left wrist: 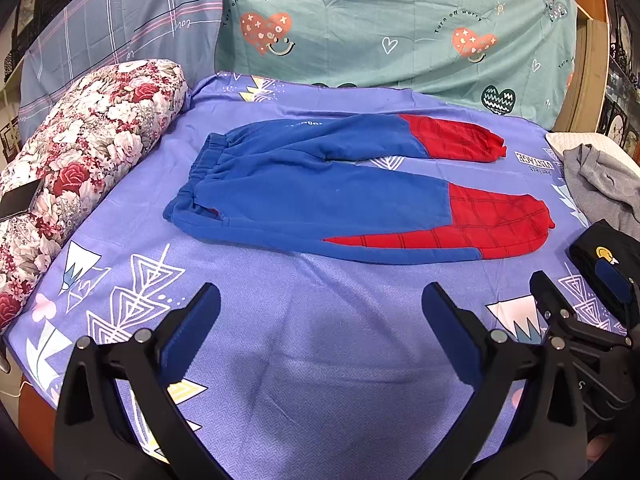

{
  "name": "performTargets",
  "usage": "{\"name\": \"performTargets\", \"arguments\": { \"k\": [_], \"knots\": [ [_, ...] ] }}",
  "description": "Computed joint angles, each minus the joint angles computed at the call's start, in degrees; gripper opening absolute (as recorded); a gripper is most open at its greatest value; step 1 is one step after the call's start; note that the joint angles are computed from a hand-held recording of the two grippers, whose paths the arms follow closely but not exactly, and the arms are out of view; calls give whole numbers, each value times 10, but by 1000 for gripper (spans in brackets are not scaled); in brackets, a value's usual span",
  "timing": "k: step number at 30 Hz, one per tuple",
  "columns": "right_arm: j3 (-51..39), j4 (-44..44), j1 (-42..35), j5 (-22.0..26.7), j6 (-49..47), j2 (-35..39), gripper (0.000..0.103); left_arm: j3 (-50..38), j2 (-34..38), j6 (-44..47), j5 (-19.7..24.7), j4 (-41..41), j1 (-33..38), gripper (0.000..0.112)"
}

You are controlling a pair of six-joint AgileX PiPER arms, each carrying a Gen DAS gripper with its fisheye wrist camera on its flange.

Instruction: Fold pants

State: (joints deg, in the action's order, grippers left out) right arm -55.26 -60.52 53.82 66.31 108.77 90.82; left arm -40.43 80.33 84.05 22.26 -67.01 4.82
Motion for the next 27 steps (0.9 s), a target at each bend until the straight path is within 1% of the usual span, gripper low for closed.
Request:
{"name": "performTargets", "arguments": {
  "k": [6, 8, 9, 10, 11, 12, 13, 14, 15, 16, 17, 19, 23, 27],
  "knots": [
    [2, 2, -9, -12, -2, 2, 102, -3, 13, 14, -6, -13, -3, 101],
    [6, 4, -15, -23, -4, -1, 102, -12, 25, 9, -5, -3, -4, 101],
    [10, 5, -19, -33, -6, -4, 102, -23, 35, -9, 6, 18, 0, 101],
    [16, 7, -24, -46, -8, -9, 102, -53, 59, -51, 39, 62, 14, 101],
    [25, 10, -33, -61, -8, -18, 102, -80, 80, -84, 72, 92, 27, 101],
    [31, 13, -38, -67, -7, -22, 102, -111, 105, -115, 107, 116, 43, 101],
    [36, 15, -43, -70, -5, -26, 102, -163, 147, -165, 155, 149, 66, 101],
    [43, 18, -51, -71, -4, -29, 102, -212, 185, -210, 192, 175, 84, 101],
    [49, 21, -59, -74, -4, -32, 102, -246, 211, -240, 214, 191, 96, 101],
    [56, 23, -67, -79, -5, -35, 102, -302, 254, -293, 243, 214, 114, 101],
    [64, 26, -79, -88, -8, -38, 102, -344, 286, -334, 261, 231, 126, 101],
    [76, 30, -101, -102, -10, -42, 102, -411, 335, -378, 284, 242, 144, 101],
    [96, 68, -172, -187, -36, -62, 102, -526, 411, -461, 311, 287, 149, 101],
    [82, 73, -197, -185, -53, -55, 102, -643, 481, -525, 370, 323, 136, 101]
  ]
}}
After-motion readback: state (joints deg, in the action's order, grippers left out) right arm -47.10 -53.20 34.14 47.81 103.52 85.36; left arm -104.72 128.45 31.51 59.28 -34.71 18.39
